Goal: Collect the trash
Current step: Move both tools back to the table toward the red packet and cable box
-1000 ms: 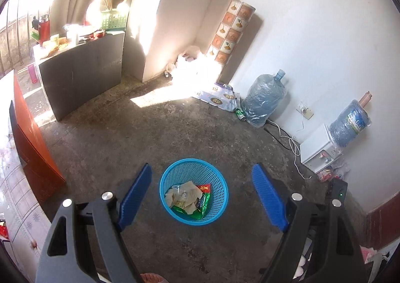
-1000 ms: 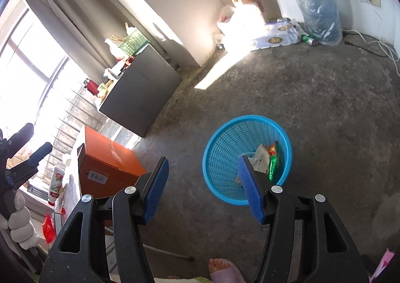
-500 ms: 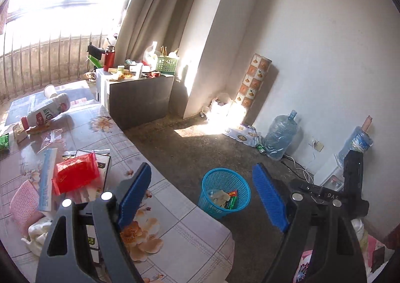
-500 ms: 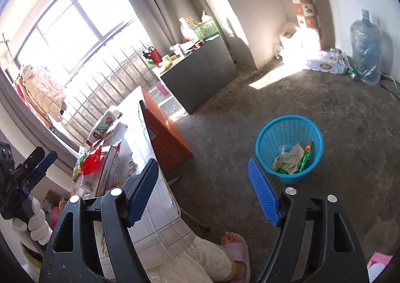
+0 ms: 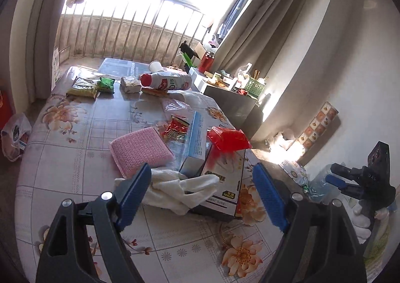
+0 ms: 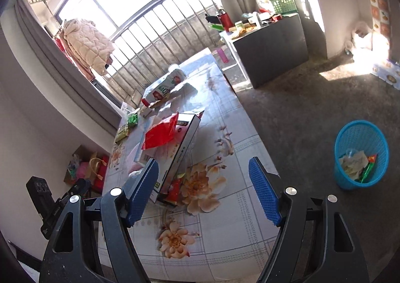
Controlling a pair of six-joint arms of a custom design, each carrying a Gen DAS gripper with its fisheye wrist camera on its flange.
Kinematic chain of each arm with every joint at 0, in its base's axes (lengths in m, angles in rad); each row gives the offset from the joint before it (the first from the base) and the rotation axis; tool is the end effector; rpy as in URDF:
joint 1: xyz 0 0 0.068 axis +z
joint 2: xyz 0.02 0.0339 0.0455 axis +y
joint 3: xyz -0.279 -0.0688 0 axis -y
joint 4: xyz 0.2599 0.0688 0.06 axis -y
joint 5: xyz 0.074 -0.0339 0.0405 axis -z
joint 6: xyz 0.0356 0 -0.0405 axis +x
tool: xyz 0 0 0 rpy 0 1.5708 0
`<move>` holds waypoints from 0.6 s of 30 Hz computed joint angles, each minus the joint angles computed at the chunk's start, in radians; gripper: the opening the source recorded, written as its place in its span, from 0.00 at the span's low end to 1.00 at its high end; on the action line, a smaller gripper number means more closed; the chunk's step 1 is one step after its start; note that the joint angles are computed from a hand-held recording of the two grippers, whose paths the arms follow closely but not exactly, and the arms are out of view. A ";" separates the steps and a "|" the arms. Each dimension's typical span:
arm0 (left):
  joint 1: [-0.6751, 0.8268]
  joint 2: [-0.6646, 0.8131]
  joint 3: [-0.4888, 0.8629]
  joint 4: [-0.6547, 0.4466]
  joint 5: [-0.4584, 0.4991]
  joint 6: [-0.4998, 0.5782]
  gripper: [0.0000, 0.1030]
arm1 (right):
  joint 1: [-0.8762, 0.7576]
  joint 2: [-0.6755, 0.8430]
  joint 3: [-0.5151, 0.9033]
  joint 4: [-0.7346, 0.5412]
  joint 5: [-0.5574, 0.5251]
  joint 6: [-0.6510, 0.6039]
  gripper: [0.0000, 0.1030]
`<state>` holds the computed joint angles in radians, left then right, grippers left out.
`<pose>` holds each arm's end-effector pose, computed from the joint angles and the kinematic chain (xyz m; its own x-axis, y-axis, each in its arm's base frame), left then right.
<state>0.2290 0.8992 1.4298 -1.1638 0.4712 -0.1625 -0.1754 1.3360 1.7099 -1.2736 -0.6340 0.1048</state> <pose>0.1258 0.0127 0.4526 -0.5936 -0.2864 -0.7521 0.0589 0.9166 -0.3955 0.2390 -0.0209 0.4552 -0.7901 0.2256 -0.5699 -0.1402 0.8386 0.5264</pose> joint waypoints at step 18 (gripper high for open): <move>-0.165 0.198 -0.038 0.216 -0.093 -0.013 0.74 | 0.379 0.472 0.359 0.062 0.174 0.226 0.39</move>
